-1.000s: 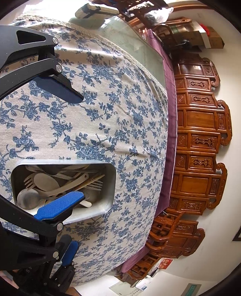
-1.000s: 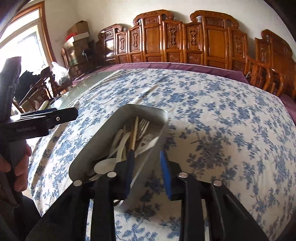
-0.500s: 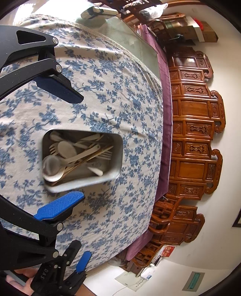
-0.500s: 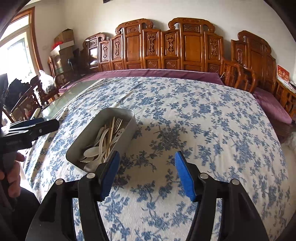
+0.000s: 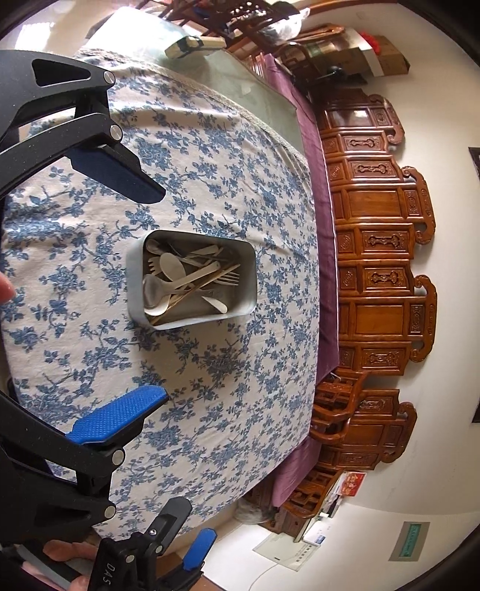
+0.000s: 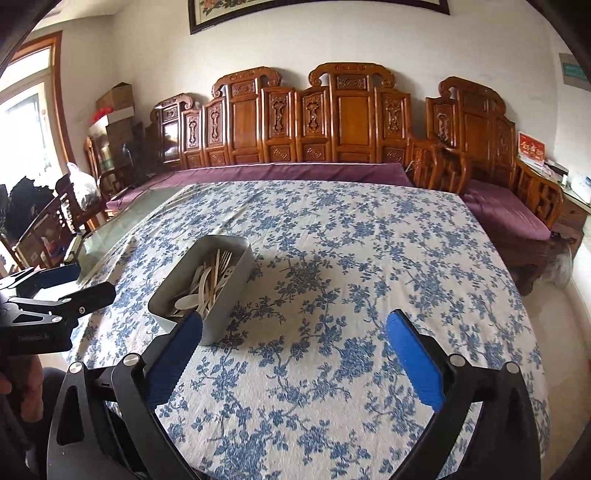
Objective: Organize utensils
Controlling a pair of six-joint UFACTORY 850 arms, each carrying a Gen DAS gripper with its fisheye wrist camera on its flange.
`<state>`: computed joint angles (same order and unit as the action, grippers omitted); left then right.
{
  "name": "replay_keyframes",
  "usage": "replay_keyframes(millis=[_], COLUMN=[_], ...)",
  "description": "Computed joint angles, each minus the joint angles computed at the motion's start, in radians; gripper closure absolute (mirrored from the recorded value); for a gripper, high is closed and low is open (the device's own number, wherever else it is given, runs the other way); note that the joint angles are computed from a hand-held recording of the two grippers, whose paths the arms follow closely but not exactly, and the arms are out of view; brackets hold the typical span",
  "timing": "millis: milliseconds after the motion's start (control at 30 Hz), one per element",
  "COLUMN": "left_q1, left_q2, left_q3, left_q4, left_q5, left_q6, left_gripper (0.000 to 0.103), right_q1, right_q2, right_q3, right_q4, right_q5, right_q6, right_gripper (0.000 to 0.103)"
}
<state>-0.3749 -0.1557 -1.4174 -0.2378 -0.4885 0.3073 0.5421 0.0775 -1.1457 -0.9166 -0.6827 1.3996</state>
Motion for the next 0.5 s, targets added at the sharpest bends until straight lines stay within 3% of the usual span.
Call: replay_keyframes(millis=[500], left_q1=[-0.017], left_q2=[0.138], left_q3=[0.081], left_q4=[-0.029], left_q5=[0.008], left_q6=[0.004], left_gripper=[0.008], right_q1=[0.108], right_q2=[0.121], right_q3=[0.058], right_q4=[-0.069], right_q5=[-0.171], right_q6=[0.122], right_gripper=[0.003])
